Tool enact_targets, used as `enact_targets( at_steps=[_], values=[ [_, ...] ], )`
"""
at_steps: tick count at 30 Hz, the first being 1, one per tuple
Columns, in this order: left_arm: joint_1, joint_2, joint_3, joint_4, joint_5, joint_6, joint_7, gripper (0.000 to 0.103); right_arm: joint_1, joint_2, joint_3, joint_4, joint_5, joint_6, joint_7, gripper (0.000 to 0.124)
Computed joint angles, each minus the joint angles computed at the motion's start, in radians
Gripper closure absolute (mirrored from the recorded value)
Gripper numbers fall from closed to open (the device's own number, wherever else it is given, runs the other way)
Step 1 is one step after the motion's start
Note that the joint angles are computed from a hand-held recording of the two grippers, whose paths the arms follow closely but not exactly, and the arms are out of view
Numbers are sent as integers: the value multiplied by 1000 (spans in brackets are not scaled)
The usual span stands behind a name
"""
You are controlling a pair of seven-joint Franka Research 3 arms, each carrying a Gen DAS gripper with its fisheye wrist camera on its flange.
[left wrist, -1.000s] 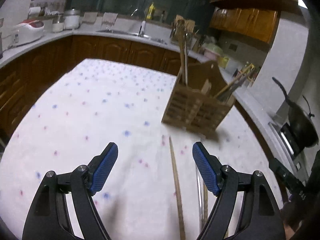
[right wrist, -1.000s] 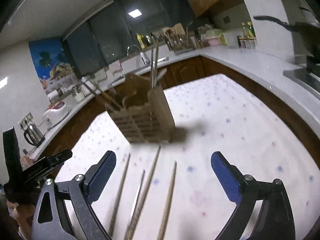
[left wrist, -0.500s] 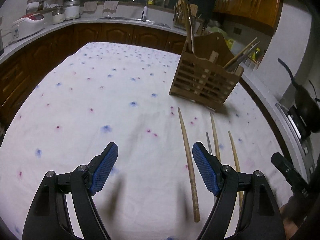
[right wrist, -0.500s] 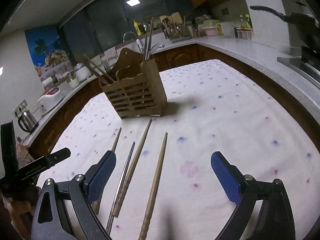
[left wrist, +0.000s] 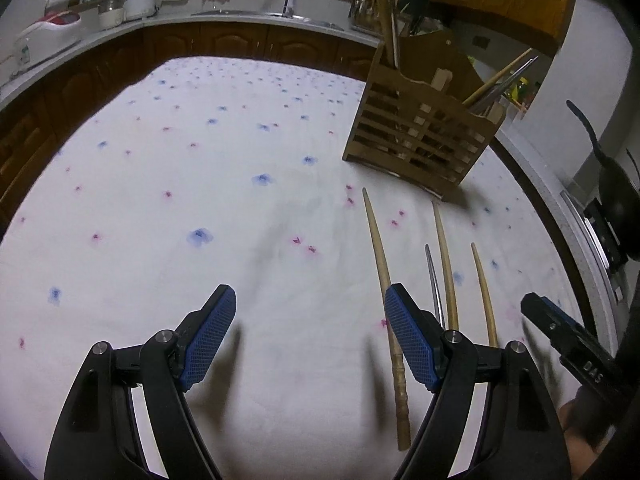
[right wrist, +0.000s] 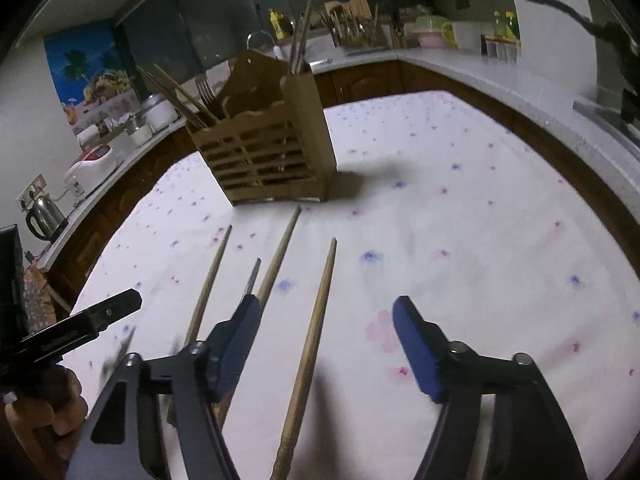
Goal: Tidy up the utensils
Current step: 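Grasp a wooden chopstick with the left tool while the right tool grasps another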
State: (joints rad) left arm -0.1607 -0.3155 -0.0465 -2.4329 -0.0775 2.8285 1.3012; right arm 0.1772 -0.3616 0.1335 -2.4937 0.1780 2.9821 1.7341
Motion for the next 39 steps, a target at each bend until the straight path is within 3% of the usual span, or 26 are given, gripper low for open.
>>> enact_targets(
  at_steps=[4, 6, 9, 11, 12, 13, 15, 16, 18, 23, 25, 29, 32, 39],
  values=[
    [-34, 58, 24, 57, -67, -21, 66, 25, 26, 34, -28, 30, 26, -26, -24, 62],
    [-37, 102, 20, 108, -93, -35, 103, 28, 37, 62, -40, 60, 36, -47, -43, 71],
    [-23, 172, -8, 195, -99, -84, 155, 40, 31, 108, -41, 112, 29, -92, -48, 82],
    [-14, 220, -28, 253, -110, -141, 203, 55, 31, 136, -44, 145, 23, -130, -49, 85],
    [-6, 241, -41, 278, -107, -175, 216, 73, 31, 149, -45, 159, 18, -149, -50, 89],
    [4, 251, -54, 287, -92, -189, 215, 80, 26, 158, -41, 166, 0, -158, -43, 91],
    [18, 241, -77, 267, -33, -168, 203, 82, 1, 157, -17, 163, -82, -160, 4, 102],
    [21, 231, -82, 253, -26, -158, 211, 89, 10, 155, -23, 161, -79, -160, -6, 106],
    [16, 196, -79, 213, -65, -156, 266, 93, 48, 141, -55, 148, -13, -168, -75, 117],
    [-21, 82, -27, 108, -215, -194, 405, 94, 52, 69, -55, 83, -7, -182, -123, 117],
    [-20, 74, -18, 108, -230, -214, 400, 94, 60, 47, -67, 65, 24, -192, -147, 116],
    [-6, 124, -31, 174, -209, -222, 357, 91, 68, 64, -80, 86, 96, -199, -166, 110],
    [10, 185, -53, 242, -158, -231, 323, 80, 51, 100, -69, 122, 94, -189, -145, 106],
    [34, 258, -95, 306, -29, -211, 272, 80, 25, 161, -40, 166, -3, -169, -79, 105]
  ],
)
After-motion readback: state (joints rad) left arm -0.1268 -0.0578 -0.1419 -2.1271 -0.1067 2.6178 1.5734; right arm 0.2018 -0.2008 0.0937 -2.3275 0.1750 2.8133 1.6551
